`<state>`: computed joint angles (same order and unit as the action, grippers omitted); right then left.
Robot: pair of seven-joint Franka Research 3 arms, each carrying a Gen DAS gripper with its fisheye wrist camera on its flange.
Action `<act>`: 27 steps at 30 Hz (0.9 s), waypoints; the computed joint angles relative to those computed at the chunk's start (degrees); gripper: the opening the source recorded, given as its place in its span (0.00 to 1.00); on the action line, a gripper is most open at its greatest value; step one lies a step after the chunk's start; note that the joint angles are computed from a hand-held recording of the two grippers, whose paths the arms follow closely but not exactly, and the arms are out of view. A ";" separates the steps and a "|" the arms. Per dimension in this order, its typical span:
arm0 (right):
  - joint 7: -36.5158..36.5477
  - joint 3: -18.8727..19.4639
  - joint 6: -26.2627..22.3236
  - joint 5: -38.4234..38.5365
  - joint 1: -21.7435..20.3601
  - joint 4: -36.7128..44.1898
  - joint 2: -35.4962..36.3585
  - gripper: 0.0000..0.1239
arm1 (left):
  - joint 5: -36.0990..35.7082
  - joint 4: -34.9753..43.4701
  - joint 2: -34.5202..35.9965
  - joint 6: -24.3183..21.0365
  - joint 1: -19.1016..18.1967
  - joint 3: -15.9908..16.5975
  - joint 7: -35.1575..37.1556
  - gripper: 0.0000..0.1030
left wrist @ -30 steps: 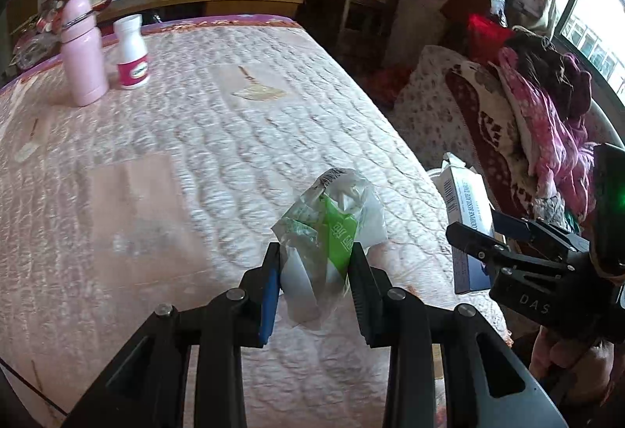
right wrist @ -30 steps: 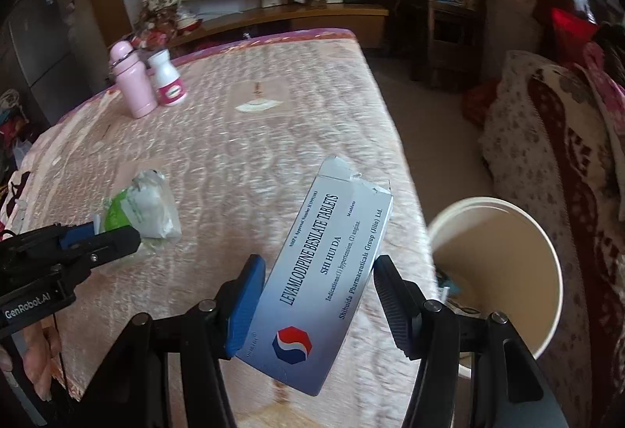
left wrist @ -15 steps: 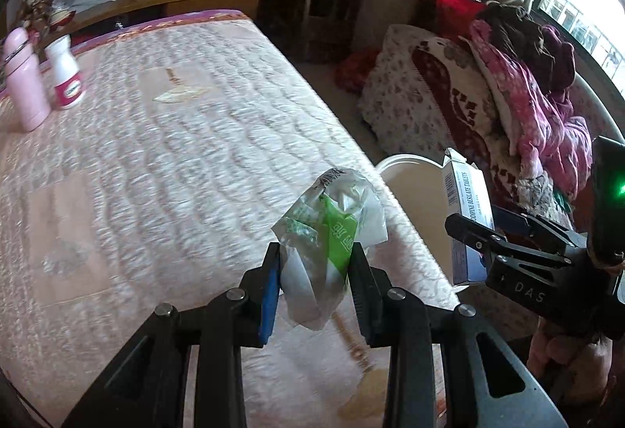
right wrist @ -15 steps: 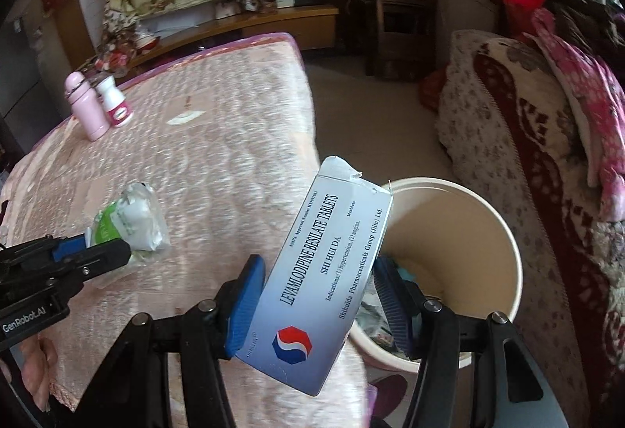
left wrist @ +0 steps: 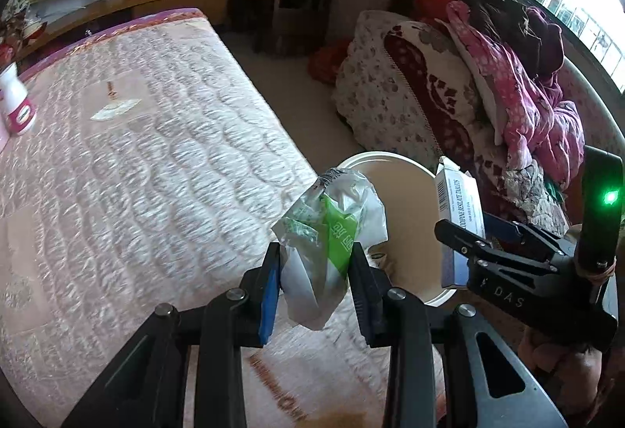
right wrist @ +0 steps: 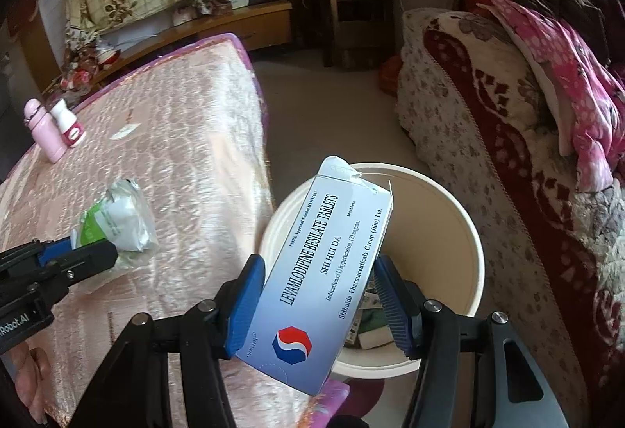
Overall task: Collect trash
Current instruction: 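Carry both items over the white bucket and open both grippers to drop them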
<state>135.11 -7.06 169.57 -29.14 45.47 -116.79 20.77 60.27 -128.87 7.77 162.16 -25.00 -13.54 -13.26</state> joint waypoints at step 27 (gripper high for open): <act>4.42 -5.26 2.77 3.39 -0.67 -0.60 4.04 0.56 | -9.27 14.96 14.52 5.73 -5.41 5.74 13.35 0.62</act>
<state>139.53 -12.32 172.34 -25.75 44.80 -117.39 24.80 50.99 -113.91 22.28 167.89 -30.42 -7.80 0.09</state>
